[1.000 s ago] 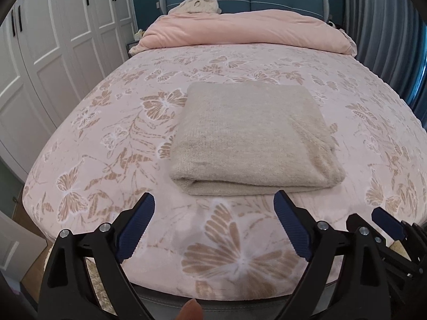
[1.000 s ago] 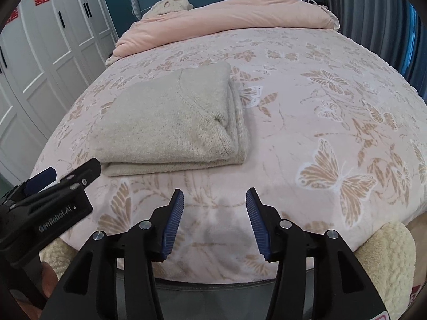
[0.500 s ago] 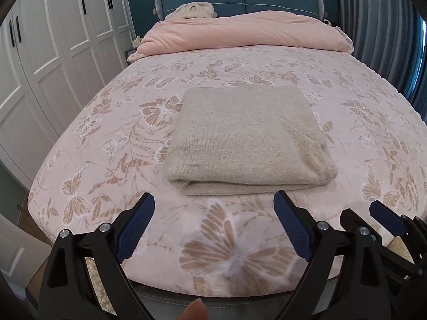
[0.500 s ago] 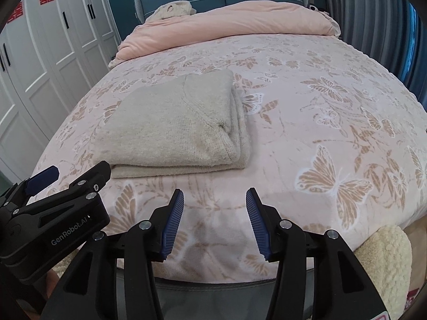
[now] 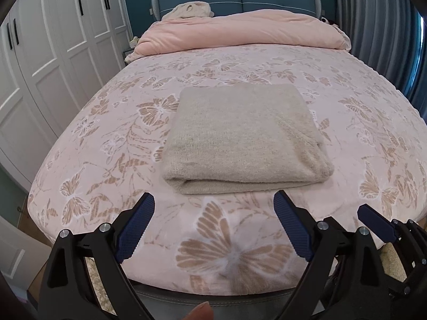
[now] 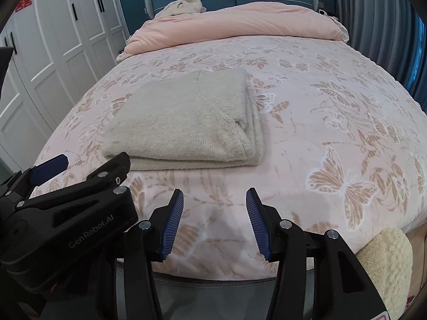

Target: Fold small clothes

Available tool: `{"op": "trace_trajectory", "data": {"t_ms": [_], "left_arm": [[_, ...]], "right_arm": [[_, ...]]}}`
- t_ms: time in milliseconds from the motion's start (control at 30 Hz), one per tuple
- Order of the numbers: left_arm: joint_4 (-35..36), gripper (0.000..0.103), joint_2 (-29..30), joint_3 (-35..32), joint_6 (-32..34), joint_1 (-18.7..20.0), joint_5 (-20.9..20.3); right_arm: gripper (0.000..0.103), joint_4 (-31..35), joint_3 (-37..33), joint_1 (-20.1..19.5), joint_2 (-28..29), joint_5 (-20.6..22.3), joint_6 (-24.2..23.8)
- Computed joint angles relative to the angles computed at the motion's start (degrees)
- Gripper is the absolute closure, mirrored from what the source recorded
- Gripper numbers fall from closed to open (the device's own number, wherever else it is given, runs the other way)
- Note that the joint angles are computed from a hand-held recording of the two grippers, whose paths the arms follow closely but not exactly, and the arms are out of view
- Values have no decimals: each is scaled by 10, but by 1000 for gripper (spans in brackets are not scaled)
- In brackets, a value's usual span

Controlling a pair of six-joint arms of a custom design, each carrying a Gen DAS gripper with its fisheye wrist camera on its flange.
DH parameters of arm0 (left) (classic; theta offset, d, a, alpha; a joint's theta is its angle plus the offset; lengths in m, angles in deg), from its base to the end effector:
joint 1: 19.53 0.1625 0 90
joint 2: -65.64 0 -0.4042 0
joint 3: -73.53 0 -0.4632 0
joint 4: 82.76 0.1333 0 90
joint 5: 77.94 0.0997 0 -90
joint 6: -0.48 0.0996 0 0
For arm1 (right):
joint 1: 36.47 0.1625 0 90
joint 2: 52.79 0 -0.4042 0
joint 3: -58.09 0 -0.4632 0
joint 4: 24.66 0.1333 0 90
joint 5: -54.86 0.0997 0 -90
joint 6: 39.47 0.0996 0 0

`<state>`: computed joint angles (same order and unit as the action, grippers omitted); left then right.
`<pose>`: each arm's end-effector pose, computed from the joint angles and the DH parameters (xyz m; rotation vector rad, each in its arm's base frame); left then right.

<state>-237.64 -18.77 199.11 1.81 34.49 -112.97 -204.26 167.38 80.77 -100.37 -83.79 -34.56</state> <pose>-0.1212 -0.5327 0.2476 0.4805 2.1812 -0.7889 0.3317 -0.5165 0.0415 0.1938 -2.3271 0.8442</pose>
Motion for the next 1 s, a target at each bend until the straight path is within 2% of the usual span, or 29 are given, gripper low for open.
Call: {"op": "trace_trajectory", "data": {"t_ms": [100,200,400,733,933,1000], "left_arm": [[-7,15,-3,-3,-7,3,8],[-6,15,-5,-6,-8,8,10],[6,15,-4,-4,-13,11,7],[-2,15,-1,-1,-5,10,11],[19,12,-3,-5,-22,16,6],[0,12,-3,1,-11,15,10]], "right_arm": [[54,-3,8,-6,-10,-5,22],[54,-6,14,-10,-24,9,39],[54,0,4,-4,-17,18,25],[54,7,-1,1,-10,9,36],[54,10,-1,2,-10,12,38],[54,11,-1,1,-10,11,36]]}}
